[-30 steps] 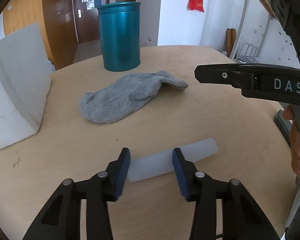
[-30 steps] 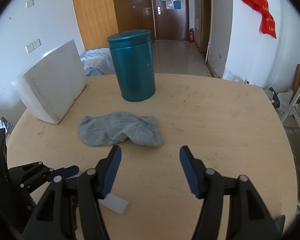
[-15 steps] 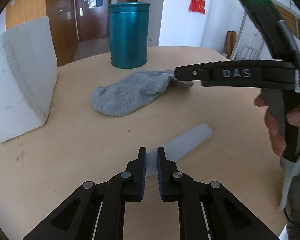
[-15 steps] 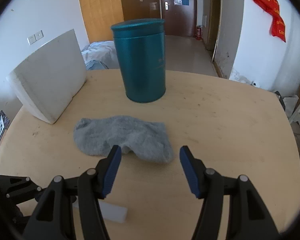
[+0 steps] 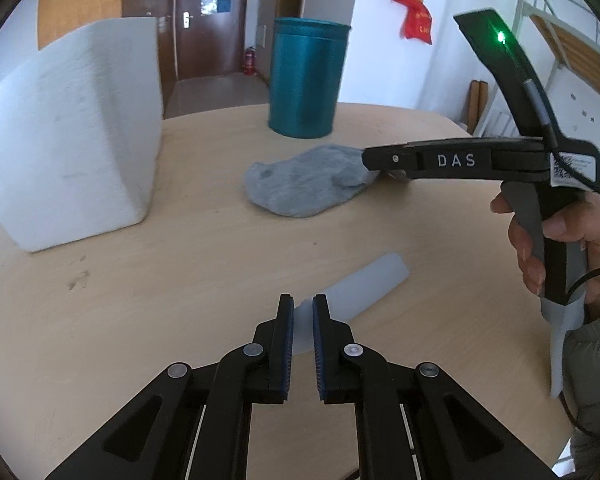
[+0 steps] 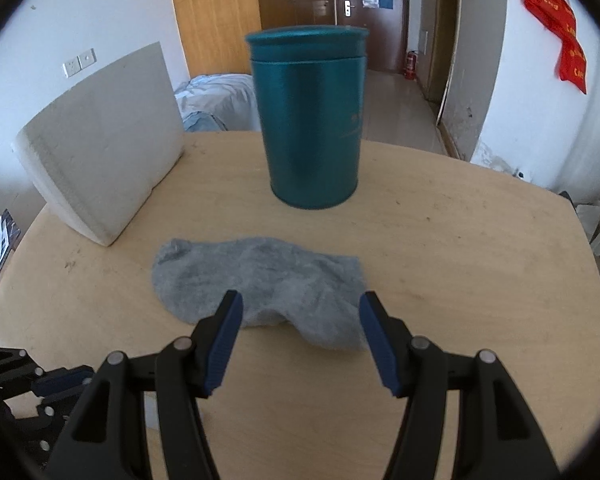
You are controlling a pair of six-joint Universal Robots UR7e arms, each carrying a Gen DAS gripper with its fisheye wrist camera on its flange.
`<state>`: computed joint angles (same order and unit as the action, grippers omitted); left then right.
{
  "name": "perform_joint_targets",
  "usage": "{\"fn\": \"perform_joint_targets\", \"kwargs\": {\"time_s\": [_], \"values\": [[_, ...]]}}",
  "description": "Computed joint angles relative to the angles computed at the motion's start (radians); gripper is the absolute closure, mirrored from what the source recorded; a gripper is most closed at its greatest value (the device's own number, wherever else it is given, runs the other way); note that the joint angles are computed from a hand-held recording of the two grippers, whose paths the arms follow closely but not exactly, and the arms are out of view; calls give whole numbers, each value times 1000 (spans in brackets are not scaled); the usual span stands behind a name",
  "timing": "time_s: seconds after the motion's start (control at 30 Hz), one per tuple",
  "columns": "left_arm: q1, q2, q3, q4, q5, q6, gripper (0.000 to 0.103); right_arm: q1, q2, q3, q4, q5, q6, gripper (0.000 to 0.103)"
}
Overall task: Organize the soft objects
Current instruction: 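Close the left gripper on the foam stick while the right gripper closes on the grey sock, then lift the sock with the right gripper and carry both items toward the foam box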
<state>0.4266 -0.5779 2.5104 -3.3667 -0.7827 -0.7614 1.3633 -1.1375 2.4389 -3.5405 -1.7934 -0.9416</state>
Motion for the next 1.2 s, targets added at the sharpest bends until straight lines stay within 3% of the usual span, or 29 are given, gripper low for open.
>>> {"fn": "perform_joint_targets", "kwargs": {"time_s": [0.37,0.83,1.2], "values": [[-32,-39,52,3,29,-64,94,23,54,-15,-58,-37,-16,38],[-50,-67,89,8,45,-120,93,33,80,-18,-38,-85,0,89],[-63,-79,122,-29,53,-154,93,55,-10,77,-68,-43,16,91]]}}
